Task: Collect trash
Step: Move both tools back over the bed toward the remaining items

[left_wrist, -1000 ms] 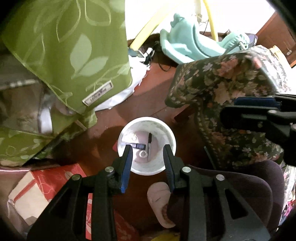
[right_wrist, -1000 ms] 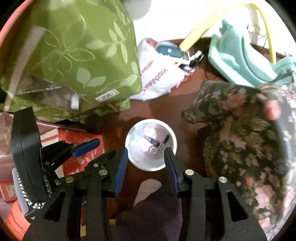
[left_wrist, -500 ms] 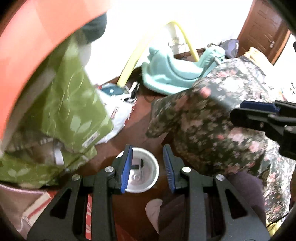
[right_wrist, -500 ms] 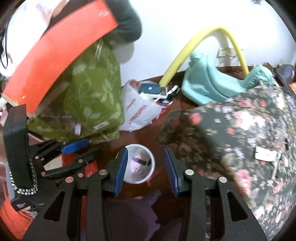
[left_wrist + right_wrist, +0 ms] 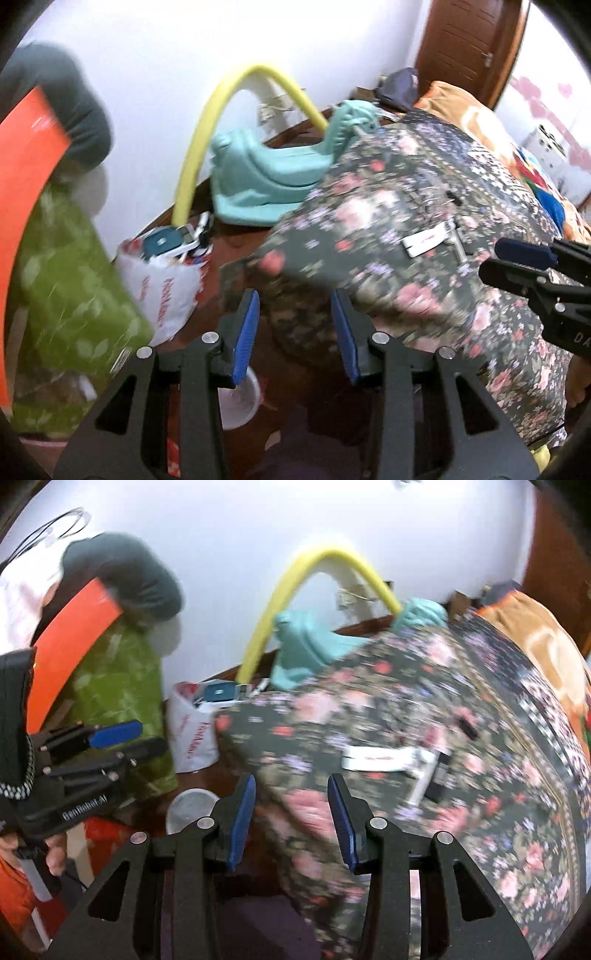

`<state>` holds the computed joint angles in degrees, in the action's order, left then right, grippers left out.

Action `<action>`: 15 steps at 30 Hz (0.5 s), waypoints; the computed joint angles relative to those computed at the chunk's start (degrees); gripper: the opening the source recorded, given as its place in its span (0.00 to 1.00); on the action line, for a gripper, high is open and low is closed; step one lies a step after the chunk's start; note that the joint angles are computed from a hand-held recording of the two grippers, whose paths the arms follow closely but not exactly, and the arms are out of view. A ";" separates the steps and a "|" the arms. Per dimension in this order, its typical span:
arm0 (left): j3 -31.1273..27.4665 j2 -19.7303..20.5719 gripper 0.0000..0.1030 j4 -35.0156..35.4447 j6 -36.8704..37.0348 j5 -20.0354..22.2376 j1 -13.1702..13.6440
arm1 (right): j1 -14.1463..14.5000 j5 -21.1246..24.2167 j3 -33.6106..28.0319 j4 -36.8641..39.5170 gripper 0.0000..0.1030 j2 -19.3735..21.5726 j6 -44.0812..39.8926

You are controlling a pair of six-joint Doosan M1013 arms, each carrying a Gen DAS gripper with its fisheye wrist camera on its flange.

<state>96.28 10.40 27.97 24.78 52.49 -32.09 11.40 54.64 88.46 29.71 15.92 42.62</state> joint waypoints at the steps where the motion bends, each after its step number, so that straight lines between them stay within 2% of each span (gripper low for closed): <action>1: -0.83 0.72 0.39 -0.34 1.07 -0.42 0.07 | -0.69 -0.42 -0.28 -0.36 0.36 0.37 0.65; 5: -4.55 4.17 0.41 -3.19 7.53 -3.13 0.79 | -2.93 -1.86 -1.66 -2.58 0.36 1.94 3.32; 10: -8.43 8.49 0.43 -7.18 14.25 -3.53 1.48 | -4.71 -3.37 -3.30 -4.59 0.36 4.45 6.89; 15: -11.02 12.11 0.43 -12.47 19.98 -4.16 2.71 | -5.84 -0.74 -6.02 -5.09 0.36 8.12 10.21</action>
<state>85.26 22.50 15.50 44.77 48.33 -29.38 5.55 53.90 82.44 24.62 24.04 52.83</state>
